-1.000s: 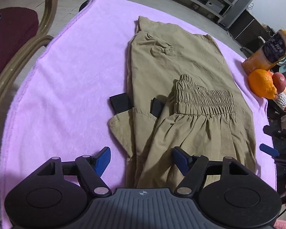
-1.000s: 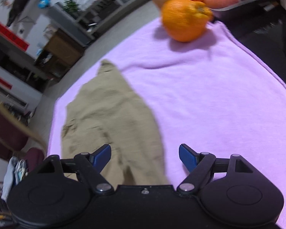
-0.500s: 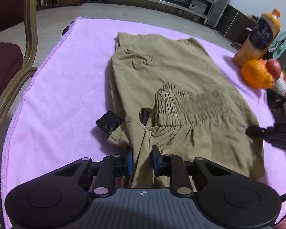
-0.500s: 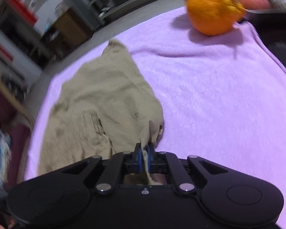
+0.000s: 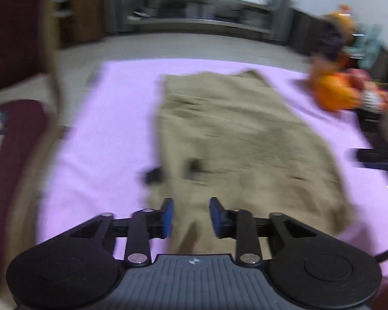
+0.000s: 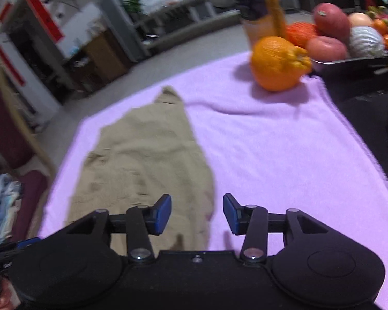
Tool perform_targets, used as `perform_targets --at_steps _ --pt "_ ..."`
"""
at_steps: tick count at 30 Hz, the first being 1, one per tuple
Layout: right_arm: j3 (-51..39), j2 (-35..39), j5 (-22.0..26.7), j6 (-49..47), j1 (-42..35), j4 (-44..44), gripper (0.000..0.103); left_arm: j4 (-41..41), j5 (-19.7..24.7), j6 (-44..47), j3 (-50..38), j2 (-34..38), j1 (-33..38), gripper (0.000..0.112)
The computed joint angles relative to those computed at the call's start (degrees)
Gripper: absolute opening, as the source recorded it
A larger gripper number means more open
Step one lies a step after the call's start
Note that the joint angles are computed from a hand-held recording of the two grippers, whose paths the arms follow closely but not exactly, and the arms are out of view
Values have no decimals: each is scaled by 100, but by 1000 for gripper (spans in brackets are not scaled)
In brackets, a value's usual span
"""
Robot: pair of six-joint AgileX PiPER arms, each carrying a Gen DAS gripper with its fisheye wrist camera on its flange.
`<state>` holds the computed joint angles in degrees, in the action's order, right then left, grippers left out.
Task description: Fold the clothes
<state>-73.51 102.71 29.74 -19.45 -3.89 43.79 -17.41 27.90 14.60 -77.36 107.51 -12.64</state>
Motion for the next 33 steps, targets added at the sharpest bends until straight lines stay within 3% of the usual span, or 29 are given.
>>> perform_targets --at_steps 2,3,4,6,7,8,9,12,15,19,22,24,27,32,33 --pt "-188 316 899 -929 -220 1146 23 -627 411 533 -185 202 20 14" --pt "-272 535 1311 -1204 -271 1582 23 -597 405 540 -199 297 -24 15" --pt "-406 757 1685 -1253 -275 1790 23 -338 441 317 -274 399 -109 15" --pt "-660 1076 1899 -947 -88 1517 22 537 451 -387 -411 642 -258 16" --pt "-770 1161 1834 -612 2 1129 18 693 517 -603 -482 679 -248 16" --pt "-850 1218 1716 -231 81 677 6 623 553 -590 -517 715 -185 16" --pt "-857 1229 1636 21 71 453 0 552 589 -574 -552 752 -122 15" --pt "-513 868 1017 688 -27 -110 0 276 728 -459 -683 828 47 12" --pt "-221 494 653 1163 -129 -466 4 -42 541 -245 -409 509 133 11" --pt "69 96 197 559 -164 -22 6 -1935 -180 1385 165 28 376 16" --pt "-120 253 165 -342 -84 929 7 -2242 -425 1610 -40 230 233 15" --pt "-500 576 416 -746 3 1385 7 -1908 -363 1299 -565 574 76 15" --pt "-1328 1199 809 -927 239 1484 7 -604 -189 291 -1395 1070 -171 16" --pt "-2514 2189 1208 -192 530 1016 6 845 315 -1092 -2456 1935 -411 14" --pt "-2704 2373 1239 56 548 834 0 1001 338 -1247 -2501 2032 -433 15"
